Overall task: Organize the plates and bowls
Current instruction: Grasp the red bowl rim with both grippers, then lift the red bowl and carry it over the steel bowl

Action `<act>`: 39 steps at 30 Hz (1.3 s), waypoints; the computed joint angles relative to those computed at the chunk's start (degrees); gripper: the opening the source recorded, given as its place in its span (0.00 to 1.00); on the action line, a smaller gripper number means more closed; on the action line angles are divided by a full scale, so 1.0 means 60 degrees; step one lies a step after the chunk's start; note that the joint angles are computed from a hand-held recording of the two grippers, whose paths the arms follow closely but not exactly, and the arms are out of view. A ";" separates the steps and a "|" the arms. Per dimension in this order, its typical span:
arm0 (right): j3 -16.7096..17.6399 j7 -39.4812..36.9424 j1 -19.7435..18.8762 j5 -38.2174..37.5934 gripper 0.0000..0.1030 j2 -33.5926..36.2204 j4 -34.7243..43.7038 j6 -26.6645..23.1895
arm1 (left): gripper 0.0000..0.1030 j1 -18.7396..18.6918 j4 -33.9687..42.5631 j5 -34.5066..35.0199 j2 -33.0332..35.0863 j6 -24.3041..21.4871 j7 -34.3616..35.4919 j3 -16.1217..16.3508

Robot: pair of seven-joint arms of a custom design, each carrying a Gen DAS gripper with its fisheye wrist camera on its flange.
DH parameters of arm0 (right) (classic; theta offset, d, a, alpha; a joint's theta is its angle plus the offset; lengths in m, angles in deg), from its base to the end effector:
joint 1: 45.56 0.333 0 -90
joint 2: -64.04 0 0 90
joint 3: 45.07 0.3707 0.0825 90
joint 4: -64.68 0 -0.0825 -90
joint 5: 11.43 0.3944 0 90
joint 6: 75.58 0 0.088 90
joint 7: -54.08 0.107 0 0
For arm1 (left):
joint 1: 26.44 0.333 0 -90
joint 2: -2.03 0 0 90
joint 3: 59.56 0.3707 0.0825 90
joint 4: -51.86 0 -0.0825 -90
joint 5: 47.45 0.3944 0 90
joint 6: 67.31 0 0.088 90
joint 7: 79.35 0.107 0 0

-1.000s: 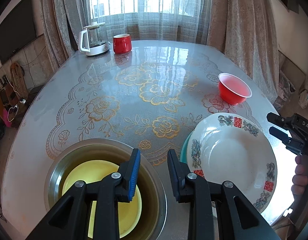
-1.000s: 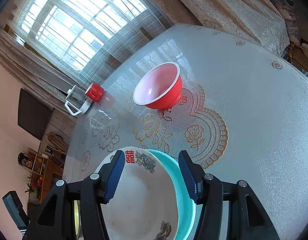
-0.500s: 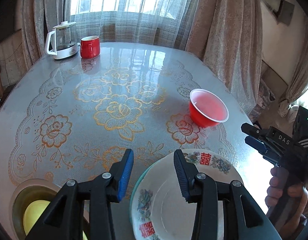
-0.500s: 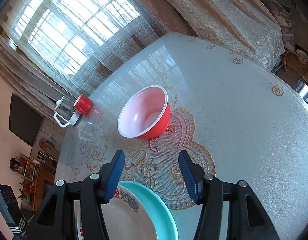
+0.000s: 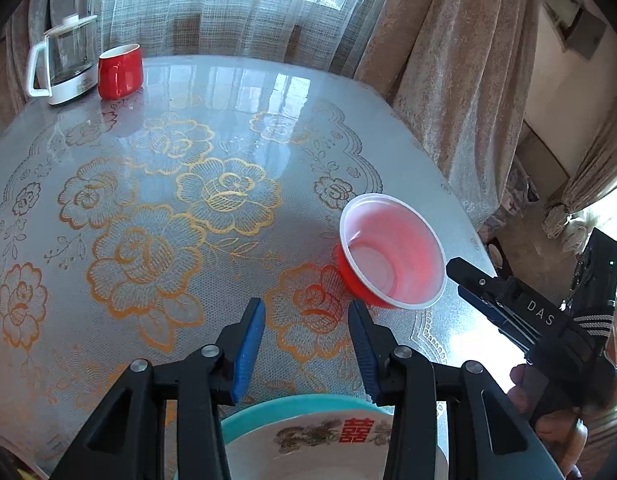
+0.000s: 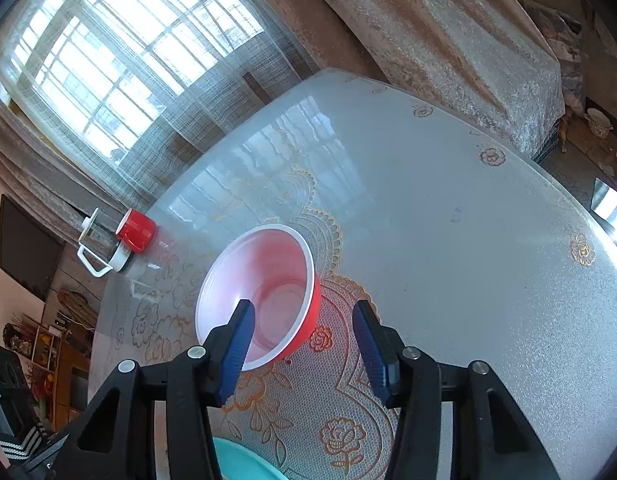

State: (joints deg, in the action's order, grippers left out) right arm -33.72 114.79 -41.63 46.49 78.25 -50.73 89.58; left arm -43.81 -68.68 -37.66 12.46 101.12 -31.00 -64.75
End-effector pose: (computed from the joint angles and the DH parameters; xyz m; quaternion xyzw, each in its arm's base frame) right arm 0.6355 0.1142 0.4279 -0.6002 0.7023 -0.0317 0.3816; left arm 0.5827 -0.2508 0.4548 -0.7280 0.6048 -0.3048 0.1063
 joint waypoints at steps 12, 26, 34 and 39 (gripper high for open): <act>0.0253 0.0596 -0.0212 -0.1410 0.20 0.0613 0.0489 -0.0374 | 0.15 0.0457 0.1345 -0.2525 0.1278 -0.0076 0.2484 -0.0905; 0.0363 0.0360 0.0319 -0.1981 0.20 0.0376 0.0556 -0.1315 | 0.15 -0.0141 -0.0451 -0.0847 -0.0307 -0.0228 0.0826 0.0368; 0.0372 0.0526 0.1070 -0.2747 0.20 0.0431 0.0802 -0.2218 | 0.15 0.0950 -0.2010 0.0031 -0.1721 -0.0326 -0.0013 -0.0035; 0.0467 0.0572 0.1454 -0.3094 0.21 0.0563 0.1006 -0.2697 | 0.15 0.1657 -0.3013 -0.0235 -0.2602 -0.0369 0.0022 -0.0351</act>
State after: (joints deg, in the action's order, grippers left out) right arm -30.91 118.23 -32.91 27.92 81.63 -44.70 73.40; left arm -33.86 -86.77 -39.06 -3.15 98.91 -30.87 -66.85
